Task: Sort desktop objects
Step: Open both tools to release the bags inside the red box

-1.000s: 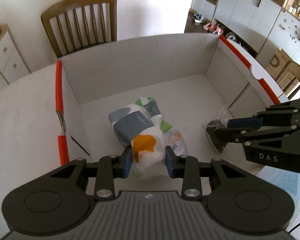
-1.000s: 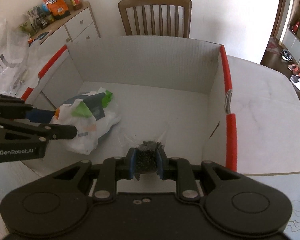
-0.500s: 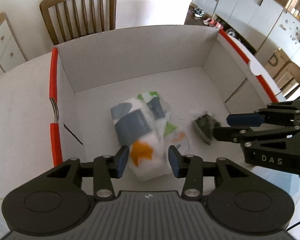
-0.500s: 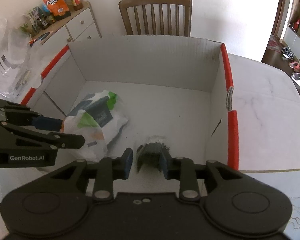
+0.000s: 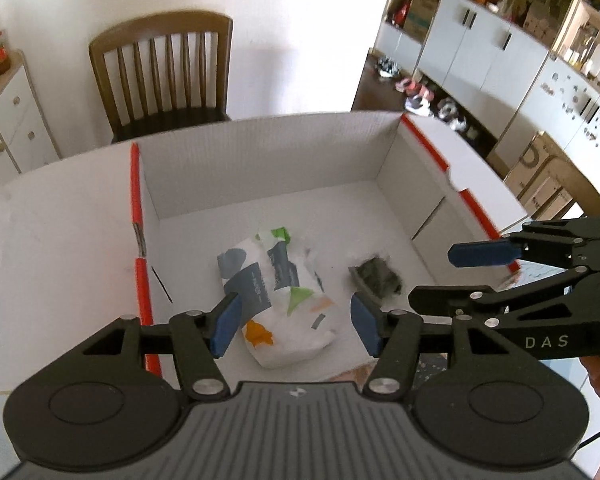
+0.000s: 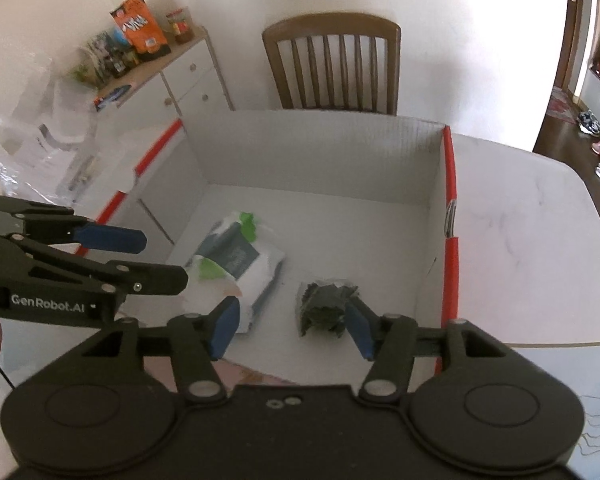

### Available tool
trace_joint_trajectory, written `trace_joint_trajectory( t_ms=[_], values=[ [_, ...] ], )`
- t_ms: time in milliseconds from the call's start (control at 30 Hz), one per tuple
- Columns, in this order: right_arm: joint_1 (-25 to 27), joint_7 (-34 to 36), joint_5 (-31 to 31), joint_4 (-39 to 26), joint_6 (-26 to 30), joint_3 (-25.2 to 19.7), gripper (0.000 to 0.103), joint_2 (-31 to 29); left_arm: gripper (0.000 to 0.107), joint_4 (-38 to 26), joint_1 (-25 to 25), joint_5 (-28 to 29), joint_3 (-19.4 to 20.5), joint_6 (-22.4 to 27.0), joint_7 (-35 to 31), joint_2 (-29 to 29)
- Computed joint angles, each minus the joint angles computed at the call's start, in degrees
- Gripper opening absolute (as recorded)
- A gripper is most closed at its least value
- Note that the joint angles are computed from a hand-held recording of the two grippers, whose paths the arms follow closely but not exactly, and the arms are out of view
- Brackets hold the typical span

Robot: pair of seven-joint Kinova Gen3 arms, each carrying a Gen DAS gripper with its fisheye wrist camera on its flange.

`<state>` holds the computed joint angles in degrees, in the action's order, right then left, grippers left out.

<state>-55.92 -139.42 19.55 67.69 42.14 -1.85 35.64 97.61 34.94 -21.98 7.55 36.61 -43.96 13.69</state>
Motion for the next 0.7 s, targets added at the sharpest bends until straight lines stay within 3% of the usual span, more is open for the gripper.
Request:
trace_joint_trajectory(
  t_ms=[200,567,633,700],
  values=[
    [-0.51,-0.01,0.41,2.76,-2.46,-0.58,0.064,-2.80,0.059,2.32,3.25,-5.70,0.12,0.06,6.95,-3.29],
    [-2.42,-2.38,2.38,7.37,-5.50,-0.96,0.067,-7.95,0.059,6.82,3.25,-11.91,5.46,1.41,16.76,-9.95],
    [-3.43,-4.14,3.87,8.89,-6.66,-0.48,0.074,-9.03,0.069,7.62,3.61,-14.42,6.85,2.67,20.32,-10.90],
    [-3.91,-5.00,5.00,9.84,-7.08,-0.69,0.075,-9.79,0.070,8.51,3.21,-14.51,8.02,2.75,21.43,-12.00]
  ],
)
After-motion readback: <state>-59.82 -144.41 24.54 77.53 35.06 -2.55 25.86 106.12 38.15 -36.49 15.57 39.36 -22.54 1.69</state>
